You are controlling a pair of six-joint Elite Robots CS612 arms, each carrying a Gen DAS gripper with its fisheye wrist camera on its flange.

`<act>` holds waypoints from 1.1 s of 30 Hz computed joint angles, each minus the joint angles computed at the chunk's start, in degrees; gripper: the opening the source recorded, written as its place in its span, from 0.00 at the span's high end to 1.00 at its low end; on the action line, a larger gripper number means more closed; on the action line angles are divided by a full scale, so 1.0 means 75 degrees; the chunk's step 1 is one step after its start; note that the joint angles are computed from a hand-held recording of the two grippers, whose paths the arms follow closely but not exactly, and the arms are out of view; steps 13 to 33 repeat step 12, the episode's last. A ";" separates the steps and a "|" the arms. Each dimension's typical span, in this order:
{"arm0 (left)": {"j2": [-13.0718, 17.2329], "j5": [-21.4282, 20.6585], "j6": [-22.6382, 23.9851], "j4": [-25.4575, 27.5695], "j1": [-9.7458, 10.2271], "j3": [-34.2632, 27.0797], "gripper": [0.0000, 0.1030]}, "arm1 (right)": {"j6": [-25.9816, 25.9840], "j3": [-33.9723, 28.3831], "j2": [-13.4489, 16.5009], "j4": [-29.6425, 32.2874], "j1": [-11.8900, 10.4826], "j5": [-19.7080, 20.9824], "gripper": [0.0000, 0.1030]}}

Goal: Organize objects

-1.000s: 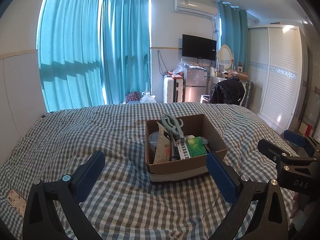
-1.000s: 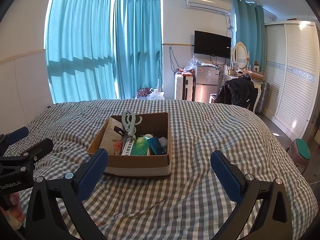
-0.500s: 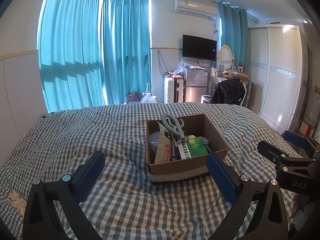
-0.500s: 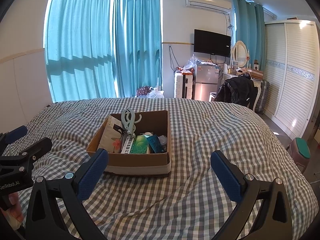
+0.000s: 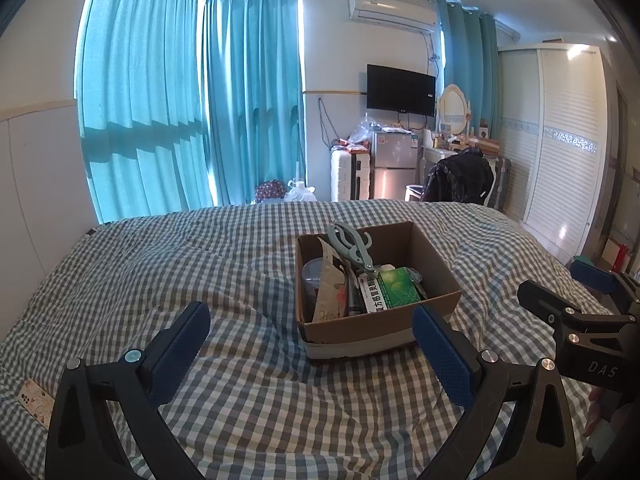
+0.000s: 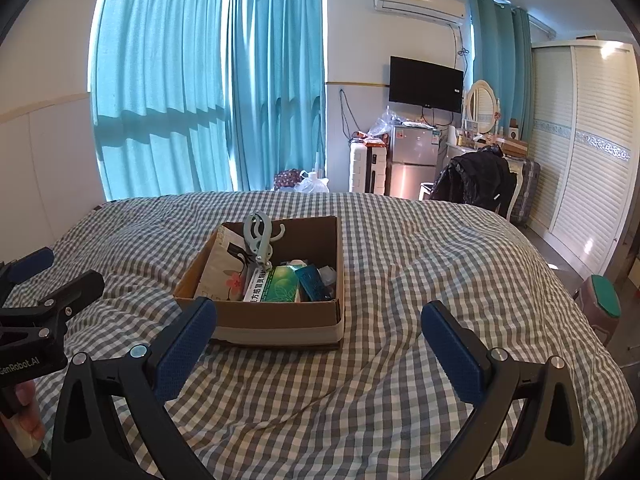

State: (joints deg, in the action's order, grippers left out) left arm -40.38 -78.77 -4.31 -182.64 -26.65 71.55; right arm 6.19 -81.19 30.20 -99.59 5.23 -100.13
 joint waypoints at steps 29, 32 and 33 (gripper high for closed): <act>0.0029 0.0140 0.0063 -0.0093 -0.0029 -0.0008 0.00 | 0.0007 0.0050 -0.0019 -0.0067 -0.0009 0.0056 0.00; 0.0029 0.0140 0.0063 -0.0093 -0.0029 -0.0008 0.00 | 0.0007 0.0050 -0.0019 -0.0067 -0.0009 0.0056 0.00; 0.0029 0.0140 0.0063 -0.0093 -0.0029 -0.0008 0.00 | 0.0007 0.0050 -0.0019 -0.0067 -0.0009 0.0056 0.00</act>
